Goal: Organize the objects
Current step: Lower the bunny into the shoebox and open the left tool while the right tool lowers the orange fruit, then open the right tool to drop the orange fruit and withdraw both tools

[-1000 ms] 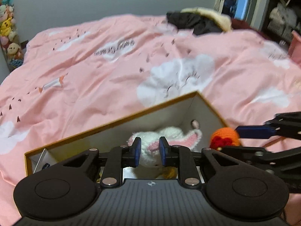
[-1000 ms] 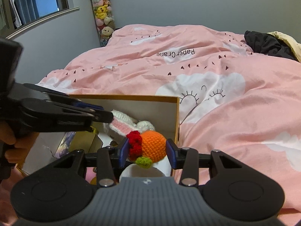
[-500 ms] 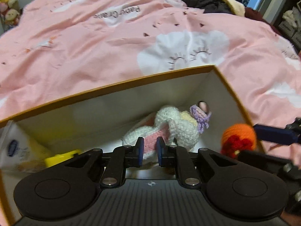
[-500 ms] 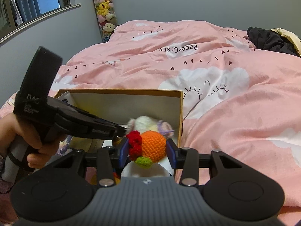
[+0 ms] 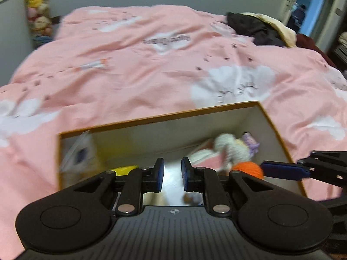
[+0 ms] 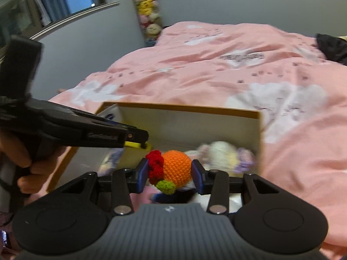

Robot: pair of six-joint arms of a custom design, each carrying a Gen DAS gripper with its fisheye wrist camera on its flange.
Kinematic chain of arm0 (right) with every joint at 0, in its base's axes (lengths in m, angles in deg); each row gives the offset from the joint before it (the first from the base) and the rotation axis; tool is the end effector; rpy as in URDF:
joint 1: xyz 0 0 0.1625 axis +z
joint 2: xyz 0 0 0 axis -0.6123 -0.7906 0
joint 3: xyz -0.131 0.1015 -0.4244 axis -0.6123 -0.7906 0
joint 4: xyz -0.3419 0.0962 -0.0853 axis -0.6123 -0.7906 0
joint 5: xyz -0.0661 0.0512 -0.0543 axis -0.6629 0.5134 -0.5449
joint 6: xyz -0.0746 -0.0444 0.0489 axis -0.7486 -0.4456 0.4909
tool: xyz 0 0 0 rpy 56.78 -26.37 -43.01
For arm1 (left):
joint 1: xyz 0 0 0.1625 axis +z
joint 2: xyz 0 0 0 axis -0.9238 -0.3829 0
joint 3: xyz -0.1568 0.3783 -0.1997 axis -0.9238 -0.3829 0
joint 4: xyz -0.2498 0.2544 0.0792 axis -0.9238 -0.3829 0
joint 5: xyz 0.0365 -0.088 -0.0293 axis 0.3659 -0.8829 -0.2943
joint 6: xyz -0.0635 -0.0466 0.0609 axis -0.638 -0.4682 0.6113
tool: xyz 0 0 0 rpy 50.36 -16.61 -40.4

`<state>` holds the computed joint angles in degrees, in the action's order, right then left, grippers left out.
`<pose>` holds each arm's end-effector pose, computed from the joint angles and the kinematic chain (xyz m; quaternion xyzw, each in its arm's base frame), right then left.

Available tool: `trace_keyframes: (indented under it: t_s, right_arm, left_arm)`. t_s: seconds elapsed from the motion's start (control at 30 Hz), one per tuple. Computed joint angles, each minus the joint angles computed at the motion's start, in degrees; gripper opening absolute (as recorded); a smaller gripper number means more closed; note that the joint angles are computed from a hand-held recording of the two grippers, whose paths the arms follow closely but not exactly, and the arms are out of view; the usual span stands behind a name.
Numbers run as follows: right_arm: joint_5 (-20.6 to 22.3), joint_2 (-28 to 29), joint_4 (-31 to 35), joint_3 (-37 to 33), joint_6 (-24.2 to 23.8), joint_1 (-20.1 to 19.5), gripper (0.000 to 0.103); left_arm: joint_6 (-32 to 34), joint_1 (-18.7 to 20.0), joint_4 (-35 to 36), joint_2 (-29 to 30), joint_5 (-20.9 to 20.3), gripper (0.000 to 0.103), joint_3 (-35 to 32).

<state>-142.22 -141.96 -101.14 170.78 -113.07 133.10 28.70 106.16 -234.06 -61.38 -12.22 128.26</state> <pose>0.1527 -0.5040 0.3546 0.2462 -0.9003 0.2946 0.2051 -0.4088 -0.5765 0.0825 0.2569 0.9093 -0.2149 0.2470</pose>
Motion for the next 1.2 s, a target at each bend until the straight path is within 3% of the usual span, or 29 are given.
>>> trace_keyframes:
  t_s: [0.27,0.4,0.7,0.97,1.03,1.07,1.1,1.2]
  right_arm:
    - [-1.56,7.03,0.31,-4.27,0.38,0.20,0.045]
    - [-1.42,8.25,0.61,-5.01,1.12,-0.07,0.047]
    - [-1.72,7.12,0.12,-3.78,1.43,0.35,0.046]
    - [-3.46,2.65,-1.26,0.62,2.01,2.56,0.049]
    - [-4.38,1.47,-2.18,1.91,2.21,3.39,0.052]
    - [-4.89,0.74,-2.89,2.75,2.25,3.90,0.053]
    - [-5.48,0.13,-3.69,3.49,2.31,4.42,0.054]
    - [-7.47,-1.44,-7.87,6.06,2.13,6.13,0.062]
  left_arm:
    - [-5.70,-0.97,-2.07,-4.41,4.12,0.018,7.21]
    - [-6.53,-0.87,-2.25,-4.95,3.84,0.018,8.18]
    - [-6.57,-2.28,-4.40,-6.02,2.85,0.027,11.11]
    - [-5.43,-5.99,-8.56,-8.08,4.19,0.032,15.78]
    - [-5.55,-6.98,-9.44,-8.48,5.13,0.035,16.74]
    - [-5.59,-7.66,-10.32,-8.76,5.75,0.040,17.53]
    - [-5.54,-8.16,-11.11,-8.97,6.16,0.052,18.10]
    - [-5.35,-9.88,-16.04,-9.65,7.77,0.057,20.79]
